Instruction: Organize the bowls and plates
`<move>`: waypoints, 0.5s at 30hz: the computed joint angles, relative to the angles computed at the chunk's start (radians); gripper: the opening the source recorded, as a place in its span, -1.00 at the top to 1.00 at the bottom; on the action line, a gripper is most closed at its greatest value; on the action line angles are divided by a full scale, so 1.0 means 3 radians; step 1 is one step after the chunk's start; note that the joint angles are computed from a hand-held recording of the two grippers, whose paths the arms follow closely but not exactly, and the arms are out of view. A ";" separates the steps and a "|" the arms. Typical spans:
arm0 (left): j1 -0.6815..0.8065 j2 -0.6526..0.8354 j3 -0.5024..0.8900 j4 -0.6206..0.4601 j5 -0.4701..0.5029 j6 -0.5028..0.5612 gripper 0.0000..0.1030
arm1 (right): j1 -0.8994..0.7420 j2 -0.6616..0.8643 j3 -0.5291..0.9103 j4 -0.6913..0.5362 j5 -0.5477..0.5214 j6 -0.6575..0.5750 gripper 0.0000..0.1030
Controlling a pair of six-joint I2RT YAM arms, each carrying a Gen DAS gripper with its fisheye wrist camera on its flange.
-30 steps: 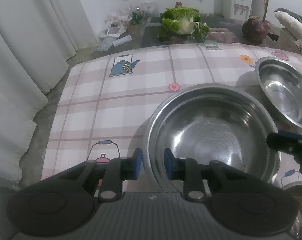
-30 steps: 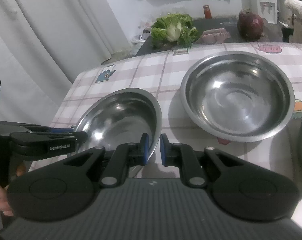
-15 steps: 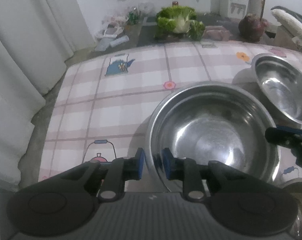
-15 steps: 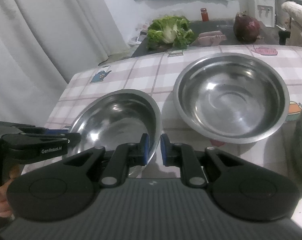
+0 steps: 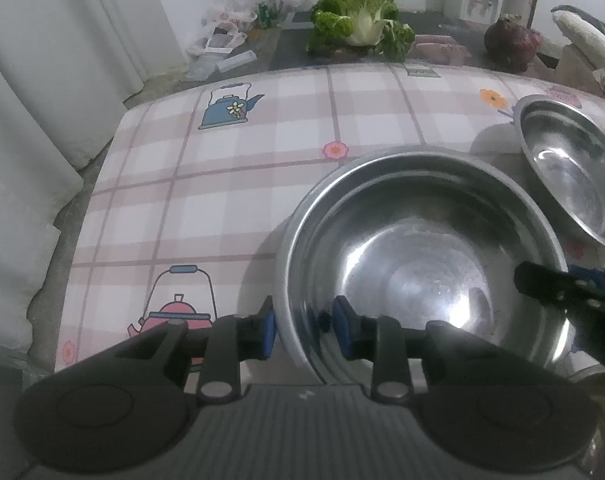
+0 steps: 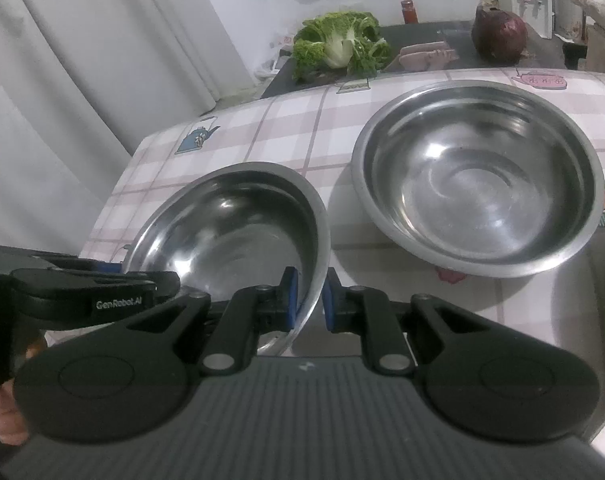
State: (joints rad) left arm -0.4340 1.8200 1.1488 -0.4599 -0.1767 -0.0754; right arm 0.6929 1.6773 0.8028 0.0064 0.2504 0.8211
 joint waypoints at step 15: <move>-0.0040 -0.0277 -0.0211 0.0139 -0.0075 0.0021 0.61 | 0.0137 -0.0143 0.0051 -0.0124 0.0300 -0.0226 0.77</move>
State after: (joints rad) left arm -0.4460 1.7369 1.0856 -0.4182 -0.1994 -0.0690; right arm 0.7341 1.6344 0.8180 -0.0306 0.3403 0.7534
